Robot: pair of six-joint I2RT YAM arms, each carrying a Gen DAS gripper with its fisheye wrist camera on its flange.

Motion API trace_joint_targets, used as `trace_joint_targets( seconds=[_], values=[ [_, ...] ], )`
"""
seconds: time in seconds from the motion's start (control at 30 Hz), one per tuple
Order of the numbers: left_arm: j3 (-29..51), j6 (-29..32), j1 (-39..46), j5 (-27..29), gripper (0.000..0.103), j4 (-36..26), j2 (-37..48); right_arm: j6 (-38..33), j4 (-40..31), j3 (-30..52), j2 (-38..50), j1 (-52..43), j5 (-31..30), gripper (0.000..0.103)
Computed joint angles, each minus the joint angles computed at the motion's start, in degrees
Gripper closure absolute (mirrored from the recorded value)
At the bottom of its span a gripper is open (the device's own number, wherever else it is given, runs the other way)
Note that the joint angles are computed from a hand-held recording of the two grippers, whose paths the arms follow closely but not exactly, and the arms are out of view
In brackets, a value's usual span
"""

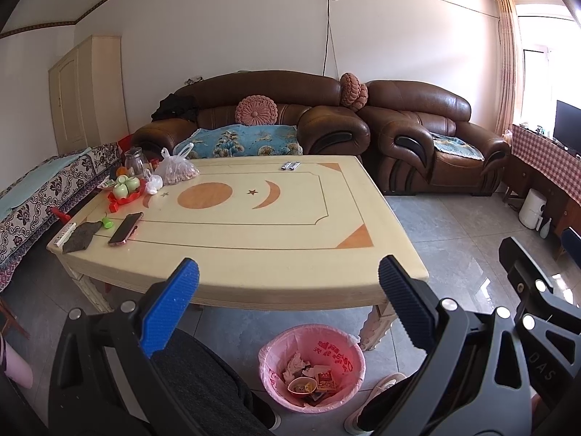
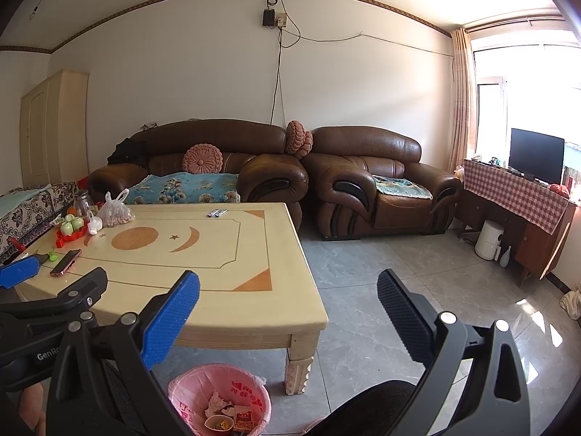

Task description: Collect trash

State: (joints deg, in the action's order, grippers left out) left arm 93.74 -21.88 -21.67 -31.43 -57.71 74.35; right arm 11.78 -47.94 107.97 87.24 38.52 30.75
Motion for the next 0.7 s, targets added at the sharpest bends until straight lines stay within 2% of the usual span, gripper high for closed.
trace_joint_targets(
  seconds=[0.7],
  values=[
    [0.7,-0.4,0.2,0.3,0.006,-0.5,0.3,-1.0,0.6,-0.2,-0.4,-1.3,-1.9,0.007]
  ],
)
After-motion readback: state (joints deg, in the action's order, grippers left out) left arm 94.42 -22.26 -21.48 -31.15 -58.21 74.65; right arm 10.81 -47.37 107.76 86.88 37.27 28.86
